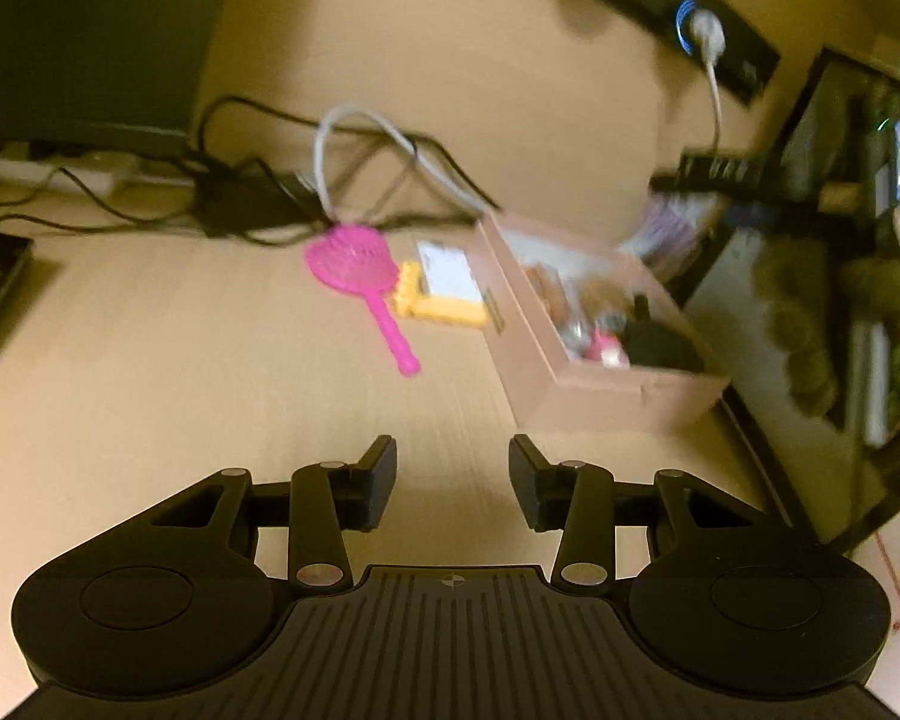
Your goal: Organize objects
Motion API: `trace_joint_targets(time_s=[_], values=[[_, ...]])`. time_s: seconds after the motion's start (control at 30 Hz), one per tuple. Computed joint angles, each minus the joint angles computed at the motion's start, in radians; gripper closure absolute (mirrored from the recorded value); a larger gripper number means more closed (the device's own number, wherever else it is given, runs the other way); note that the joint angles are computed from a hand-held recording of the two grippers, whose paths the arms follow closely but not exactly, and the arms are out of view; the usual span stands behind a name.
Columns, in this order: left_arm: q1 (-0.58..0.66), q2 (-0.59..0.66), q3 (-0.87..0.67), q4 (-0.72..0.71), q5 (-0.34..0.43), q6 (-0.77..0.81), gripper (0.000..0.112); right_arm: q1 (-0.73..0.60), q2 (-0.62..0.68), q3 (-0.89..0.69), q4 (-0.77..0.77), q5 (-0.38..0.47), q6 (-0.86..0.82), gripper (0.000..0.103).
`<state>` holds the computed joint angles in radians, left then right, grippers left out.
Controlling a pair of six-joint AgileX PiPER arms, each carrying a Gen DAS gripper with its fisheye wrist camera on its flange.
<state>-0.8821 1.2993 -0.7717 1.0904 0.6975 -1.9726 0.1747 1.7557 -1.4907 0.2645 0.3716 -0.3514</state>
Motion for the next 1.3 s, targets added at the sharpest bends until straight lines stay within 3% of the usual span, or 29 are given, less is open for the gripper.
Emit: trace_joint_targets(time_s=[0.1, 0.33, 0.43, 0.57, 0.73, 0.87, 1.0, 1.1, 1.3], values=[[0.018, -0.040, 0.037, 0.033, -0.017, -0.051, 0.067, 0.015, 0.005, 0.021, -0.043, 0.034, 0.052, 0.006], [0.176, -0.038, 0.079, 0.026, -0.251, -0.036, 0.071, 0.001, -0.173, 0.396, 0.108, -0.106, -0.194, 0.003], [0.200, 0.028, 0.035, -0.037, -0.256, 0.045, 0.072, -0.017, -0.270, 0.556, 0.146, -0.158, -0.274, 0.000], [0.216, 0.106, -0.003, -0.027, -0.243, 0.080, 0.072, -0.040, -0.364, 0.691, 0.025, -0.162, -0.147, 0.000], [0.285, 0.154, -0.020, 0.002, -0.280, 0.151, 0.072, -0.067, -0.455, 0.784, -0.067, -0.133, -0.025, 0.000], [0.368, 0.197, -0.057, -0.003, -0.352, 0.230, 0.072, -0.053, -0.481, 0.814, -0.282, -0.124, 0.191, 0.000], [0.444, 0.285, -0.169, -0.009, -0.391, 0.314, 0.072, -0.047, -0.503, 0.836, -0.402, -0.102, 0.289, 0.000], [0.495, 0.386, -0.317, -0.136, -0.396, 0.491, 0.072, -0.047, -0.506, 0.838, -0.415, -0.081, 0.297, 0.000], [0.539, 0.631, -0.685, -0.424, -0.276, 0.875, 0.072, -0.025, -0.521, 0.857, -0.509, -0.054, 0.400, 0.000]])
